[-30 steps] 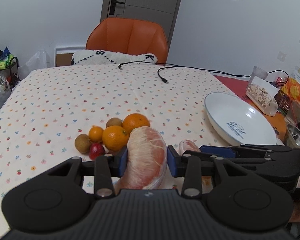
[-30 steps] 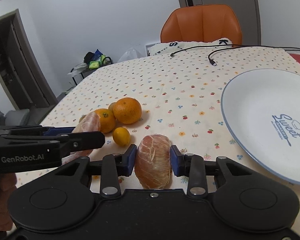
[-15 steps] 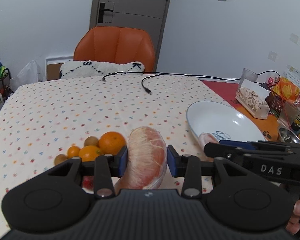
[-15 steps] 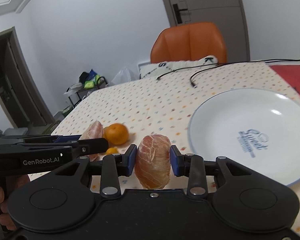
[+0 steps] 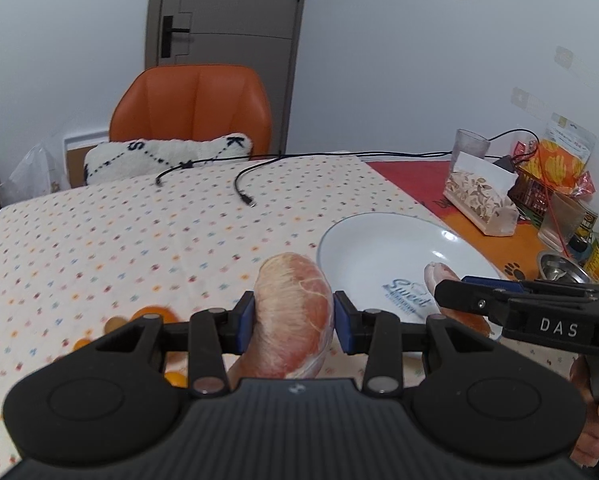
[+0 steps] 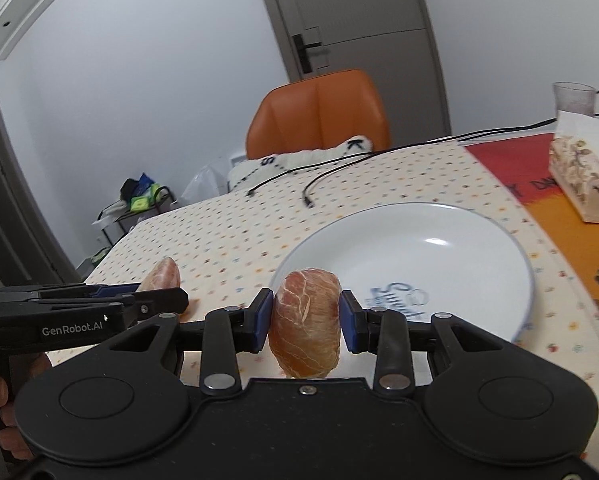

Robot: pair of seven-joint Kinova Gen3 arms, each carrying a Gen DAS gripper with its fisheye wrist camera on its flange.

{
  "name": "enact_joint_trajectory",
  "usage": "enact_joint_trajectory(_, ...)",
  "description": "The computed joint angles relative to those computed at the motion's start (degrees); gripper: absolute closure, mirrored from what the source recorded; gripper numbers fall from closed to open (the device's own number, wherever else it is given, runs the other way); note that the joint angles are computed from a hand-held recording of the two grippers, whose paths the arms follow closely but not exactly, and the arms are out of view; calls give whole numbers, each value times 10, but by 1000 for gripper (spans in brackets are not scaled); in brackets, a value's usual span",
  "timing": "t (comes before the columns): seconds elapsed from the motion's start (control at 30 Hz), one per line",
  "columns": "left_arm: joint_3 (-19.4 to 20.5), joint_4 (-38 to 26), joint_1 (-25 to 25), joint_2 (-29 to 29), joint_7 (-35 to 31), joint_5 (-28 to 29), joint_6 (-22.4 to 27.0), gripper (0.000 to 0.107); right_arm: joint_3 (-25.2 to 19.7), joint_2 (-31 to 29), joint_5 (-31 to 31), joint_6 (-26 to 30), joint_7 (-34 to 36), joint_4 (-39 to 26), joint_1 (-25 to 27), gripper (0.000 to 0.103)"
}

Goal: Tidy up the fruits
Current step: 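Carry both pomelo segments over the white plate and open both tools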

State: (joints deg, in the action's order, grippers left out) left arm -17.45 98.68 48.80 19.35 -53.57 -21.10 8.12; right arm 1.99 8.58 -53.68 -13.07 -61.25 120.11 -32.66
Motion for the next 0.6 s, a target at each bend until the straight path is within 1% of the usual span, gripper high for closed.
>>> enact_joint_trajectory(0.1,24,-21,-15,10,-12,3,10,68,-1,-3,2,-10,-4,8,7,69)
enact_joint_trajectory(0.2,60,-46,-40,23,-30,13,24,68,-11,-6,20,-17,-28,16,25,69)
enact_joint_trajectory(0.3,83,-70,-53,37,-40,19,38,68,-18,-7,41,-23,-54,24,42,69)
enact_joint_trajectory(0.33,90,-76,-58,41,-45,21,40,68,-17,-9,39,-24,-55,26,42,69)
enact_joint_trajectory(0.43,104,-97,-63,54,-54,26,48,68,-24,-10,65,-28,-85,34,59,69)
enact_joint_trajectory(0.5,115,-111,-69,63,-63,31,56,68,-23,-12,68,-30,-92,39,62,69)
enact_joint_trajectory(0.6,124,-129,-72,76,-71,38,64,68,-29,-10,99,-31,-123,42,78,69)
